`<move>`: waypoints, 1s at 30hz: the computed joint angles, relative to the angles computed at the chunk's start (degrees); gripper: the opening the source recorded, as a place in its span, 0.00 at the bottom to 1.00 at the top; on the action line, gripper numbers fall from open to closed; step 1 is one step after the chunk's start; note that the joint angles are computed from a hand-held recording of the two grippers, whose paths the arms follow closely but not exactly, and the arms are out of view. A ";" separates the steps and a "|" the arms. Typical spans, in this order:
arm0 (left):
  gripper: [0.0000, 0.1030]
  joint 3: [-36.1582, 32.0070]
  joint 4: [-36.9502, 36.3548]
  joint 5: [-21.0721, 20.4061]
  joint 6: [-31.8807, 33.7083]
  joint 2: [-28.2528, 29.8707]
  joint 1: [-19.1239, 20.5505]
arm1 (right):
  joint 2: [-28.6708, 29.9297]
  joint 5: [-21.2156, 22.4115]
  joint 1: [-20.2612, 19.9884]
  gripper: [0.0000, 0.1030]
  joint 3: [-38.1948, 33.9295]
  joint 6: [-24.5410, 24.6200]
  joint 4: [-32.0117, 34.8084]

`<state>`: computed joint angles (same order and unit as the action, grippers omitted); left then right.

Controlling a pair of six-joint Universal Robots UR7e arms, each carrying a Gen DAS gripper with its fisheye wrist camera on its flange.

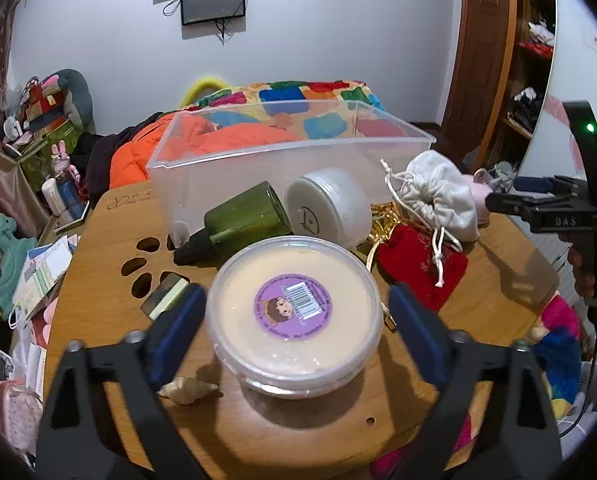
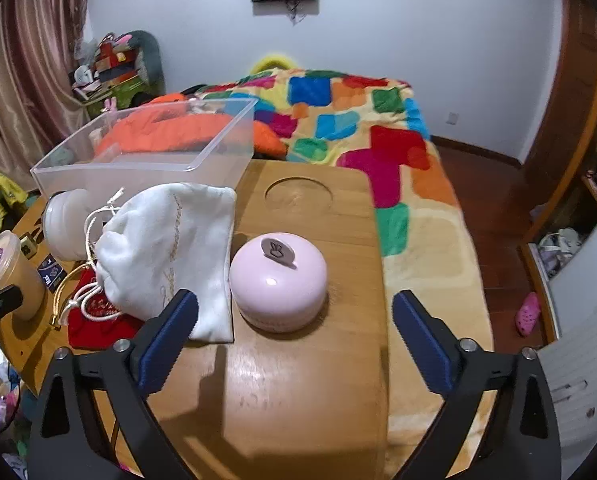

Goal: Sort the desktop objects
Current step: 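Close the right gripper on the pink lamp while the left grips the cream tub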

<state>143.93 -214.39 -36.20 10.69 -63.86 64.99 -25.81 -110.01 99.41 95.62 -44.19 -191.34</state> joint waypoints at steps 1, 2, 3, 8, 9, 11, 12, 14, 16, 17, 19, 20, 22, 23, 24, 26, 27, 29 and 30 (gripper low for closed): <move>0.84 -0.34 0.21 0.20 -0.07 0.33 0.20 | 0.41 -0.20 -0.06 0.90 -0.87 0.22 1.03; 0.84 -0.60 0.23 0.22 -0.06 0.59 0.31 | 0.62 -0.34 -0.08 0.89 -1.42 0.30 1.67; 0.84 -0.73 0.15 0.28 0.04 0.78 0.38 | 0.97 -0.49 -0.10 0.87 -2.14 0.21 2.59; 0.83 -1.43 -1.63 0.99 0.60 2.23 0.76 | 2.40 -1.61 0.04 0.83 -4.58 -0.58 5.26; 0.83 -1.50 -2.09 1.24 0.41 2.56 0.80 | 2.59 -1.77 0.04 0.80 -4.95 -0.44 5.75; 0.80 -1.63 -2.08 1.32 -0.12 2.69 1.00 | 2.93 -1.92 -0.03 0.74 -5.78 -0.31 7.31; 0.75 -1.77 -1.56 1.04 -0.41 2.53 1.21 | 3.17 -2.12 -0.06 0.70 -6.36 -0.27 8.07; 0.68 -2.00 -0.34 0.38 -1.13 2.24 1.66 | 3.60 -2.76 -0.02 0.61 -7.15 -0.32 9.29; 0.67 -2.21 0.00 0.11 -1.61 2.38 1.97 | 3.61 -2.68 -0.11 0.58 -7.68 0.21 11.14; 0.67 -2.31 -0.38 0.03 -1.61 2.63 2.10 | 3.65 -2.64 -0.12 0.58 -7.70 0.31 11.05; 0.66 -2.51 -0.75 0.05 -1.65 2.94 2.20 | 3.74 -2.59 -0.13 0.58 -7.72 0.02 10.87; 0.65 -2.63 -1.18 0.01 -1.56 3.19 2.28 | 3.70 -2.47 -0.18 0.58 -7.67 0.04 10.89; 0.64 -2.76 -1.80 0.32 -1.64 3.70 2.20 | 3.70 -2.42 -0.20 0.58 -7.67 -0.12 10.89; 0.63 -2.76 -2.24 0.31 -1.53 3.95 2.17 | 3.65 -2.43 -0.18 0.58 -7.52 -0.12 10.77; 0.62 -2.70 -2.69 0.32 -1.33 4.11 2.17 | 3.67 -2.34 -0.19 0.58 -7.47 -0.18 10.66; 0.61 -3.03 -3.82 1.02 -0.83 4.99 2.00 | 3.67 -2.07 -0.27 0.58 -7.39 -0.35 10.35; 0.59 -3.12 -4.47 1.41 -0.44 5.31 1.96 | 3.67 -1.78 -0.36 0.58 -7.24 -0.53 10.02; 0.57 -3.16 -4.74 1.47 -0.14 5.26 2.08 | 3.67 -1.50 -0.48 0.58 -7.22 -0.60 9.79; 0.57 -3.14 -4.56 1.20 -0.15 5.05 2.17 | 3.59 -1.50 -0.50 0.58 -7.08 -0.39 9.72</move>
<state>140.80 -218.95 -35.00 10.54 -58.81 67.16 -22.22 -111.51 98.92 88.54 -44.58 -181.61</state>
